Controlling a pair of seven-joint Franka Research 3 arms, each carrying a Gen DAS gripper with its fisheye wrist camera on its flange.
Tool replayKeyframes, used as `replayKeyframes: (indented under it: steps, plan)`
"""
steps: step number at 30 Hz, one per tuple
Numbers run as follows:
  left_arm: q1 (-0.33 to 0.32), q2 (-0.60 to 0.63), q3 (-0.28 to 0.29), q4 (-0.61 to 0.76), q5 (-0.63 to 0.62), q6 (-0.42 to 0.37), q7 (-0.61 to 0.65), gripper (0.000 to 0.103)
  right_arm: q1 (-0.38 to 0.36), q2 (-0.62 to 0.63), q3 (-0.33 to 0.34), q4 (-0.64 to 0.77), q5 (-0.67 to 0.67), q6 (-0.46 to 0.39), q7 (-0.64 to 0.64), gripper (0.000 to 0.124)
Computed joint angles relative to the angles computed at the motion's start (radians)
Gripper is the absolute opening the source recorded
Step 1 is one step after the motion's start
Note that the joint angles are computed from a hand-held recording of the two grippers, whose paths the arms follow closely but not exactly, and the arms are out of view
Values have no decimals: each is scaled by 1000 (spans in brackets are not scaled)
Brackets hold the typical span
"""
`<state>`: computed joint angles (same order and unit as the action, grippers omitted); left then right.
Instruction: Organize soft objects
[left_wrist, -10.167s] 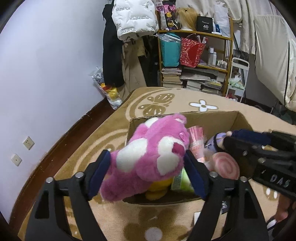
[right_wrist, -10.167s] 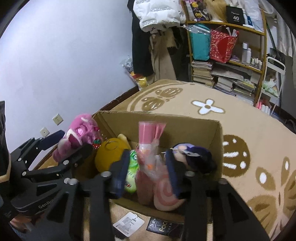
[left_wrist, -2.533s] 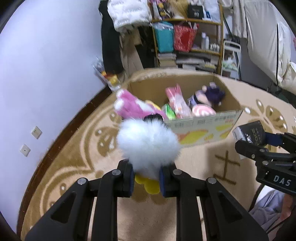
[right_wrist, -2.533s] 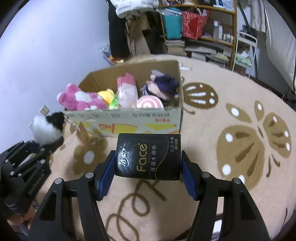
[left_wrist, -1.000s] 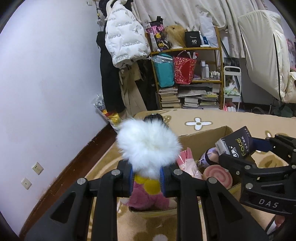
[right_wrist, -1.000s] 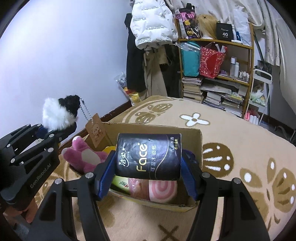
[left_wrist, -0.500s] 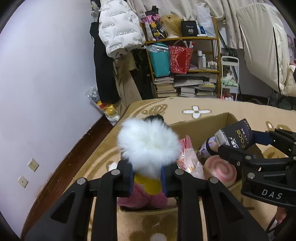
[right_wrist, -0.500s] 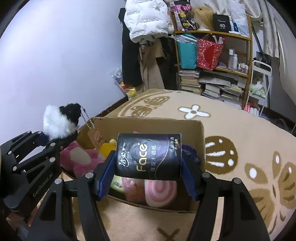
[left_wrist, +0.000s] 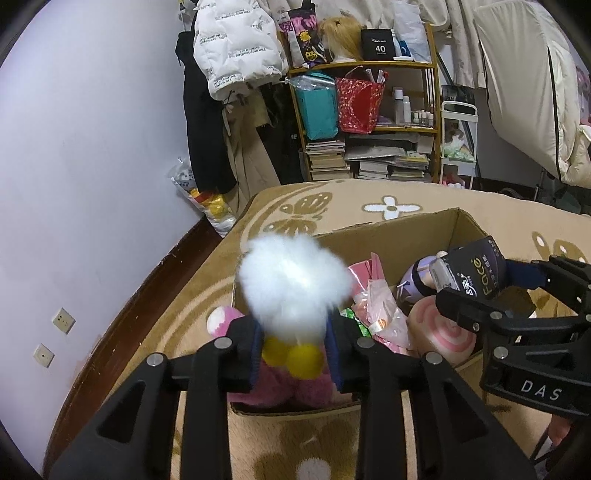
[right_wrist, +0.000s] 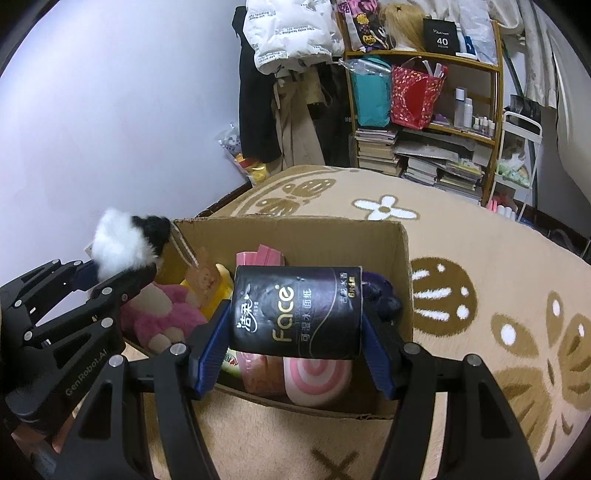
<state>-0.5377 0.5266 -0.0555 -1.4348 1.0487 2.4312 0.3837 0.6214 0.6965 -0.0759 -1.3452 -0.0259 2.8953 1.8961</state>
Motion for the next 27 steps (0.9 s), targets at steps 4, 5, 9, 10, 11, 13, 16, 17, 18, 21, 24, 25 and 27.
replayKeyframes:
  steps: [4, 5, 9, 10, 11, 13, 16, 17, 18, 21, 24, 25, 27]
  plan:
    - [0, -3, 2, -4, 4, 5, -5, 29, -2, 5, 2, 5, 4, -9, 2, 70]
    - [-1, -3, 2, -4, 7, 5, -5, 29, -4, 6, 3, 6, 5, -11, 3, 70]
    - [-3, -4, 1, -6, 9, -2, -8, 30, -7, 12, 7, 11, 9, -18, 5, 70]
    - [-3, -5, 0, -6, 7, -3, -7, 31, -8, 14, 9, 13, 10, -21, 4, 70]
    - [-1, -5, -3, -6, 2, -4, -4, 32, -10, 16, 10, 16, 12, -25, 4, 70]
    - [6, -7, -7, -7, -12, 2, 4, 32, -11, 15, 12, 17, 13, -30, 4, 71]
    - [5, -12, -6, -10, -15, -4, 1, 33, -8, 12, 6, 14, 10, -31, 13, 71]
    - [5, -15, -5, -12, -15, -7, -3, 35, -8, 11, 4, 13, 9, -31, 17, 71]
    - [5, -19, -5, -15, -15, -9, -6, 42, -6, 10, 1, 11, 7, -31, 22, 74]
    - [5, -40, -2, -41, 7, 2, -33, 59, 0, -3, -8, -10, 2, -14, 41, 83]
    - [16, -59, -14, -58, -1, 0, -33, 60, -2, -12, -7, -17, -1, -22, 43, 87]
    - [17, -66, -16, -66, -1, 0, -39, 61, -2, -18, -7, -25, -2, -21, 46, 89]
    - [18, -83, -20, -84, 1, -14, -52, 71, -7, -30, 2, -43, 2, -16, 47, 93]
